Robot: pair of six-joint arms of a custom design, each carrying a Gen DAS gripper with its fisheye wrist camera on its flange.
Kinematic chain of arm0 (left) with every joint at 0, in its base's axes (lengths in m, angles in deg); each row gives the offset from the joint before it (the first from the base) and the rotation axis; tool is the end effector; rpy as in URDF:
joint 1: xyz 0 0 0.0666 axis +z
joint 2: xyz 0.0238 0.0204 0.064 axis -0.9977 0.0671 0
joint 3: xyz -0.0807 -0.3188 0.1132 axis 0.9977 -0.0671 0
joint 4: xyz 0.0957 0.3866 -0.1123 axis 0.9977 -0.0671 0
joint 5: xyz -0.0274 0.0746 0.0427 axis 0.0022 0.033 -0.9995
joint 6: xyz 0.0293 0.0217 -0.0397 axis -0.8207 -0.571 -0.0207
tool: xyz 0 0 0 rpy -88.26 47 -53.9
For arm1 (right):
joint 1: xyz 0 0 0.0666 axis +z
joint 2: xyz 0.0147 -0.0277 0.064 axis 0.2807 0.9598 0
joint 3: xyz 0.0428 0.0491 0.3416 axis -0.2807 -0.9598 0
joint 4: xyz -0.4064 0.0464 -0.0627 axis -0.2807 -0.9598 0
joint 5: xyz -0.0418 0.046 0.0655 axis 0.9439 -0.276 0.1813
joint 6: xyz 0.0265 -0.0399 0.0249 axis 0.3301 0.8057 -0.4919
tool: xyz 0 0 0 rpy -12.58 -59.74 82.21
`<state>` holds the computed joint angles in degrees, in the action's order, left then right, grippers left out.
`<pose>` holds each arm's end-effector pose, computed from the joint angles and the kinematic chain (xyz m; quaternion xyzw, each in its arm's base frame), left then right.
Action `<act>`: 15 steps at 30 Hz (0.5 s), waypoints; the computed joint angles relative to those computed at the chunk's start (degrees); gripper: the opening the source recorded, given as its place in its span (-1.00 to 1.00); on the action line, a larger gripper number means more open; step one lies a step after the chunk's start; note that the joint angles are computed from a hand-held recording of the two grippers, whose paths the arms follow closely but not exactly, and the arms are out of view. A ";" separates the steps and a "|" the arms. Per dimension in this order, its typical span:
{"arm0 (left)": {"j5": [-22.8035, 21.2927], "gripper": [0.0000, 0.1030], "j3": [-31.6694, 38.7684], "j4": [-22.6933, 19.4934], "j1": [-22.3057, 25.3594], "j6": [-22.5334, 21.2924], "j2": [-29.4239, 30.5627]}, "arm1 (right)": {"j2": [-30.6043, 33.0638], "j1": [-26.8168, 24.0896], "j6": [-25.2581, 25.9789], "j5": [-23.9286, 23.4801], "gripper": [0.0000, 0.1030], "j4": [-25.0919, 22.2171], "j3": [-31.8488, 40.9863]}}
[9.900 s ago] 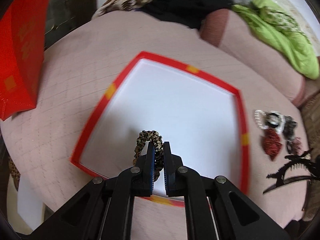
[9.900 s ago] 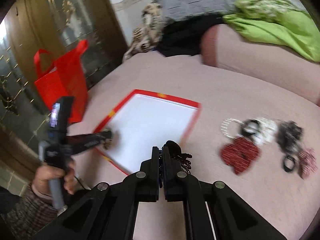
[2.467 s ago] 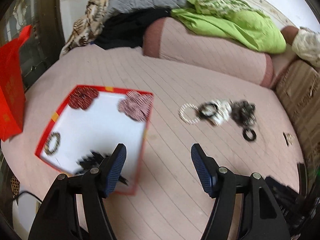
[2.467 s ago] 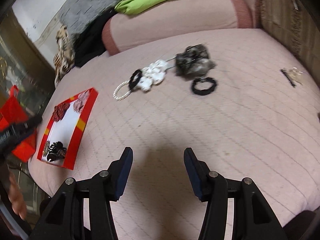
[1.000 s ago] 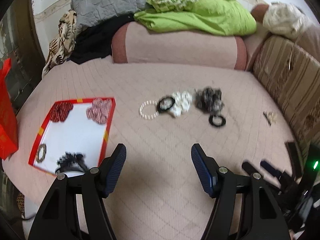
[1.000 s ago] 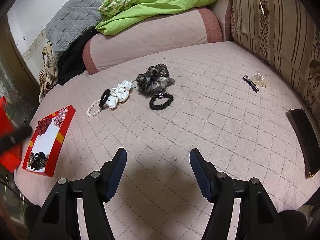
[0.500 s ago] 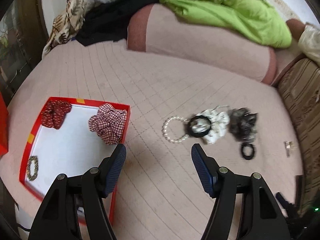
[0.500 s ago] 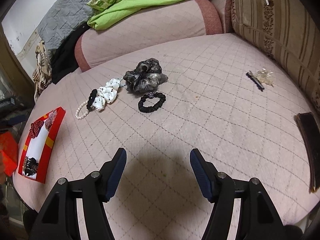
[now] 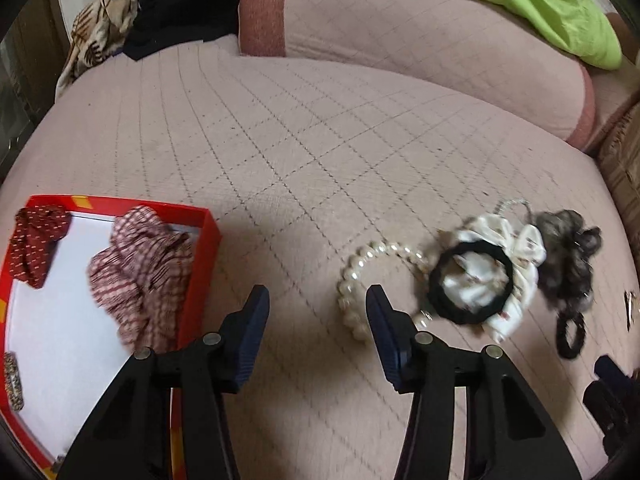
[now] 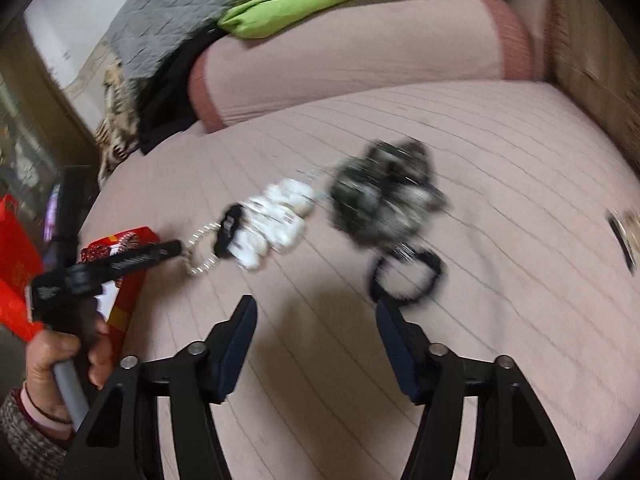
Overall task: Organize jewelry
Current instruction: 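Grasp the pearl bracelet with the left gripper while the right grasps the white flower scrunchie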
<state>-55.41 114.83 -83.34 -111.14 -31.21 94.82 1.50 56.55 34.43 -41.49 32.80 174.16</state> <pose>0.5638 -0.2604 0.3759 0.0902 0.9643 -0.0480 0.2443 0.4113 0.3328 0.3946 0.1356 0.9304 0.1099 0.3223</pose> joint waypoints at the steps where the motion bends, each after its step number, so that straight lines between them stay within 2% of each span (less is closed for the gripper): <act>1: 0.12 -0.04 0.59 -0.09 0.14 0.00 0.77 | 1.53 -0.32 1.34 0.42 0.24 -0.12 1.64; 3: 0.81 -0.04 1.38 0.06 0.41 -0.18 1.98 | 4.14 -1.13 2.68 1.21 0.17 -0.53 4.22; 8: -1.08 -0.04 1.35 2.75 -0.34 -2.88 2.74 | 10.20 -3.90 3.34 -1.70 -0.07 -0.36 9.57; 11: -2.65 -0.07 0.30 4.59 -0.87 -3.45 2.48 | 14.01 -5.11 2.79 -2.84 -0.09 -1.69 13.17; 12: -2.90 -0.13 0.17 4.86 -1.03 -3.63 2.43 | 15.12 -5.47 2.30 -3.27 -0.09 -2.08 14.10; 13: -2.77 -0.39 -0.12 5.19 -1.21 -4.07 2.24 | 15.95 -5.86 1.79 -4.15 -0.09 -2.03 14.64; 14: -2.60 -0.78 -0.32 5.12 -1.46 -4.57 2.00 | 16.27 -6.16 1.46 -5.11 -0.24 -1.57 14.69; 15: -2.36 -0.81 0.04 4.43 -1.69 -5.14 2.07 | 16.14 -6.46 1.20 -6.31 -0.61 -0.29 14.07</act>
